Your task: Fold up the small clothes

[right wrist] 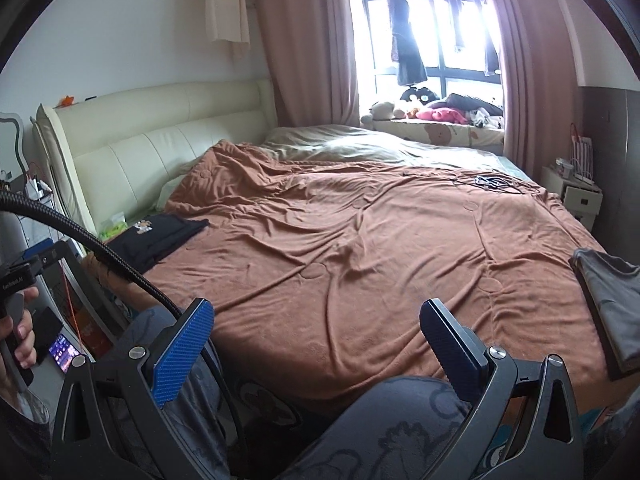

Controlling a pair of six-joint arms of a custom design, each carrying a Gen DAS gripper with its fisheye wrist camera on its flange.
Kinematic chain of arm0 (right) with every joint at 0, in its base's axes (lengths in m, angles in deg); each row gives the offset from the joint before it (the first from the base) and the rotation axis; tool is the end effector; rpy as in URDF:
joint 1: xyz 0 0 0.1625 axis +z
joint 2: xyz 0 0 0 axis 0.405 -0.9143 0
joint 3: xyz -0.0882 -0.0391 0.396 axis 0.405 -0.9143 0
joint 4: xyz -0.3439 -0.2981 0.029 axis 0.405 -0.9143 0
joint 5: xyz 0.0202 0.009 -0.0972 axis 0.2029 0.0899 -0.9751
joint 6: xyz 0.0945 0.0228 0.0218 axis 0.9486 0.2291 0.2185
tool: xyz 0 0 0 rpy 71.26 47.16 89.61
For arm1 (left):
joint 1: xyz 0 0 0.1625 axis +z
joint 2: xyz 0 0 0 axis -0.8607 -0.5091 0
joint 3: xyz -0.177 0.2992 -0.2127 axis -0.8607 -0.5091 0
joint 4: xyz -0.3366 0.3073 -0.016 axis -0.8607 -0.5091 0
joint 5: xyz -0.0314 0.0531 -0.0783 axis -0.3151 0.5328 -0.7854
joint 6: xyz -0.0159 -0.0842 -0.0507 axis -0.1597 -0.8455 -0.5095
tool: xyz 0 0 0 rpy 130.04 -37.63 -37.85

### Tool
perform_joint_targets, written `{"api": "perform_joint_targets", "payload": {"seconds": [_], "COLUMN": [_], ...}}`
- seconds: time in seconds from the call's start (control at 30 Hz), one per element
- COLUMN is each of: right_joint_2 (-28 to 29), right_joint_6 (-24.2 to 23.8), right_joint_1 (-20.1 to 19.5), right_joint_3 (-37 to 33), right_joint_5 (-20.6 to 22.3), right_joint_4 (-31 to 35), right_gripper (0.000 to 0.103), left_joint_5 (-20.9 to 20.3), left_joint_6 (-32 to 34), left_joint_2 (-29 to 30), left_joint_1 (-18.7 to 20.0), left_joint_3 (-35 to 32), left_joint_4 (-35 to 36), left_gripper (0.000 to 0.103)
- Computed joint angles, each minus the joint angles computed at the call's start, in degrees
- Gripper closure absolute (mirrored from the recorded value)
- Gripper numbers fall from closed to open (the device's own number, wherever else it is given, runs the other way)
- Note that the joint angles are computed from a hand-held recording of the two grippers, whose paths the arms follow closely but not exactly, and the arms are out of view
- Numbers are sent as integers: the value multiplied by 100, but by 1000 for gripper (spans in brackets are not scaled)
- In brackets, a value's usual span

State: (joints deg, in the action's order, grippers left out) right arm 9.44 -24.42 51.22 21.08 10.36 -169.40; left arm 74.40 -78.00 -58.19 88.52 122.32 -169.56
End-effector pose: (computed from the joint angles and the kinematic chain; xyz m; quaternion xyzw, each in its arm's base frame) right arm -0.0137 -0.7054 0.3245 0.5190 -0.7807 0.3344 0.0971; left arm -0.3896 -0.4774 0.0461 -0.1022 0.6270 -0.6298 0.4471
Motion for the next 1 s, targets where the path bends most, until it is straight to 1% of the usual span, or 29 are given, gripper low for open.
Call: {"api": "perform_joint_targets", "payload": {"seconds": [0.17,0.33,0.5,0.67,1.0], "right_joint_2": [121,241,283,325,354], "right_joint_6": [0,82,122,193,177], "right_joint_1": [4,46,24,15,-7], "right_joint_3": [-65,-149,-175,-228,-313], "right_joint_5": [-3,-89,-57,-45,-10], "right_joint_4": [-156,-219,-267,-271,-178], "right_gripper": [0,0,0,0,0], "left_joint_5": [84,-44,-152,-159,-104], "left_joint_6": [-169,-245,-246,-476,-590], "left_joint_2": [105,105,132,74,94], "left_joint_1": [117,250,323,337,284], "left_joint_3": [-41,-40,-69,19,31], "left_joint_4": [230,278,213,322,399], "left_gripper": [0,1,0,0,0]}}
